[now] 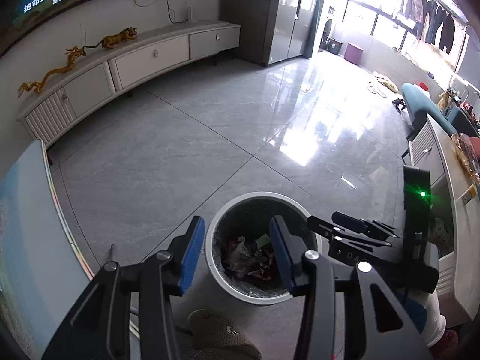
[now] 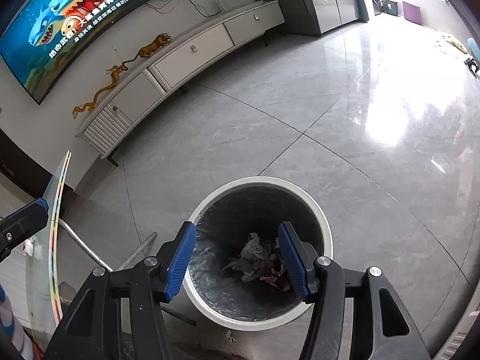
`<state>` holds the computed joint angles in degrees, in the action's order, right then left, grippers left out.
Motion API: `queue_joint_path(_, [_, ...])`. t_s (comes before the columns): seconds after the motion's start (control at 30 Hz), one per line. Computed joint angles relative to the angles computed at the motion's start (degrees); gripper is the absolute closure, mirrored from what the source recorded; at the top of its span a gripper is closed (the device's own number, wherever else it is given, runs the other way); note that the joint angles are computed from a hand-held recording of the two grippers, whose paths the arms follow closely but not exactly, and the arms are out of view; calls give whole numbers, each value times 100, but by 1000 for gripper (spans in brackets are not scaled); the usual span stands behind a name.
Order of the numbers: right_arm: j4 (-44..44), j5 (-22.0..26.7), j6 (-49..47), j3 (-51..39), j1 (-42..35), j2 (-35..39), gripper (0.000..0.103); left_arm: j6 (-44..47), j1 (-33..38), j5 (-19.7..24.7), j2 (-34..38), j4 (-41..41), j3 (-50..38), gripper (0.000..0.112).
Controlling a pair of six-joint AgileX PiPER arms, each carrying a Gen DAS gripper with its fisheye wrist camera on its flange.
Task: Collect trash
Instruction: 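Carry both items to the white bin and open both tools over it, then move both tools back toward the last two items on the table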
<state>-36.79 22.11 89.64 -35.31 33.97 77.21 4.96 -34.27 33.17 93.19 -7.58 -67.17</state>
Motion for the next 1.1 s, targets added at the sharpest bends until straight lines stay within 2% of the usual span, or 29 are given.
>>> queue_joint_path(0.07, [-19, 200, -7, -139, 150, -81, 48, -404, -46, -115, -244, 389, 176, 68])
queue_joint_path(0.2, [-139, 525, 98, -471, 443, -144, 46, -1203, 36, -304, -787, 1201, 554, 59])
queue_joint_path(0.33, [-185, 725, -62, -973, 696, 0, 44, -1918, 246, -399, -1386, 2010, 924, 58])
queue_joint_path(0.6, [-322, 1230, -306, -2035, 1379, 412, 41, -1968, 1242, -450, -2468, 2330, 1451, 58])
queue_joint_path(0.73, [-311, 1500, -523, -2532, 1669, 628, 39, -1372, 1913, -464, -2944, 1840, 1655, 57])
queue_joint_path(0.9, [-274, 1807, -790, -3139, 1998, 942, 38, -569, 2677, -616, -3433, 1116, 1973, 49])
queue_joint_path(1.1, [-157, 2227, -1288, -4104, 2356, 1448, 38, 1963, 4276, -335, -3667, -1283, 1965, 47])
